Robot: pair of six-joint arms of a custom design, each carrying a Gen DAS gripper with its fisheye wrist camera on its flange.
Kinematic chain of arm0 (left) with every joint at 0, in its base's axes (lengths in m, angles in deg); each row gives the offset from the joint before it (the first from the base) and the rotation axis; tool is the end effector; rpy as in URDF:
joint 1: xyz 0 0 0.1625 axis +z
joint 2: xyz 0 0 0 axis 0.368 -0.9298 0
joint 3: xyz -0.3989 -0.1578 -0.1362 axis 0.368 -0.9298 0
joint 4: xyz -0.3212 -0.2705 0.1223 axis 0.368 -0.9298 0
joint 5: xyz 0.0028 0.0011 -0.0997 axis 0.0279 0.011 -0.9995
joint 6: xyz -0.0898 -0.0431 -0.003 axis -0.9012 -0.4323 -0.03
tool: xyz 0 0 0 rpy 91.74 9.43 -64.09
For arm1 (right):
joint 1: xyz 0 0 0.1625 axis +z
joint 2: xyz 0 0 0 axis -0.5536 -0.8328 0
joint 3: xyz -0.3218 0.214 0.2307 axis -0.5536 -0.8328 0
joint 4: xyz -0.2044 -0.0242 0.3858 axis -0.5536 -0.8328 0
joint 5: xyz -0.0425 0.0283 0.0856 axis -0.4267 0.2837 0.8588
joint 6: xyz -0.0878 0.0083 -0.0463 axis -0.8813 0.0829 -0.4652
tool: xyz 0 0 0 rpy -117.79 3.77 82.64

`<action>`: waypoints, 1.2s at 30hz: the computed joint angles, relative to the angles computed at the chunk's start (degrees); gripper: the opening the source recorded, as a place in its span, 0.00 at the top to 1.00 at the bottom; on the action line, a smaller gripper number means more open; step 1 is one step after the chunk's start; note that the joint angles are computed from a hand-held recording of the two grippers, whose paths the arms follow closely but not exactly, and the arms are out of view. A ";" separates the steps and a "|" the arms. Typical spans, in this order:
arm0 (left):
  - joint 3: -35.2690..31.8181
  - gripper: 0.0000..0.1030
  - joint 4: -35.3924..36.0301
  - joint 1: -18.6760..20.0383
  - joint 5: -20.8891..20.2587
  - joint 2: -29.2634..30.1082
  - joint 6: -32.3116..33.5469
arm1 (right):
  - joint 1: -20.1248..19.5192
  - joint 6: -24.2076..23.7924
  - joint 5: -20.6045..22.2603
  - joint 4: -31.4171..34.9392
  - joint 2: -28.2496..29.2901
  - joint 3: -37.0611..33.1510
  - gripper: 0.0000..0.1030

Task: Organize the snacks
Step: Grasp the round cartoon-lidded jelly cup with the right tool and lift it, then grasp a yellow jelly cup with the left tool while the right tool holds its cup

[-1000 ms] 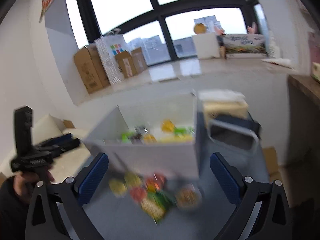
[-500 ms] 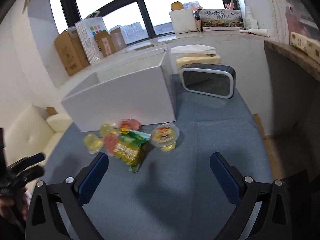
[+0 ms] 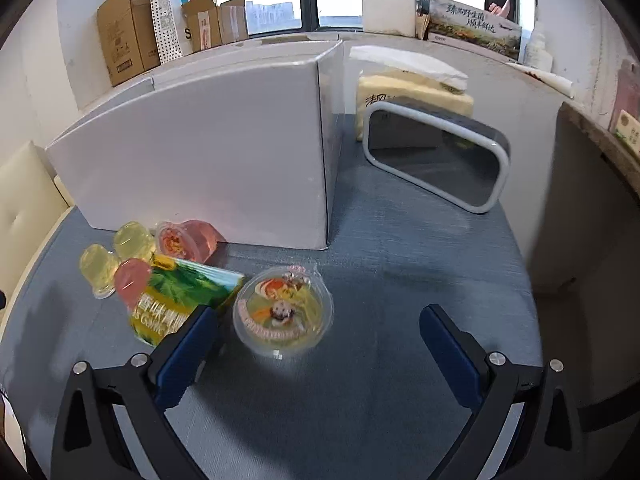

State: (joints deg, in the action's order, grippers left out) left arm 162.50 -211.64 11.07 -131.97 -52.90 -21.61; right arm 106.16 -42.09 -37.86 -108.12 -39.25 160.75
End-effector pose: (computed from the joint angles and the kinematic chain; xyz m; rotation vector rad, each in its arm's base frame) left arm -0.2780 -0.4187 -0.0464 0.4902 2.5234 -0.8904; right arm -0.0563 -0.5477 0.2542 0.6041 -2.3481 0.6834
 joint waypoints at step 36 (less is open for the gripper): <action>-17.26 0.60 5.10 9.37 -1.86 8.77 14.91 | -5.85 -0.70 17.23 9.98 -22.29 15.23 0.51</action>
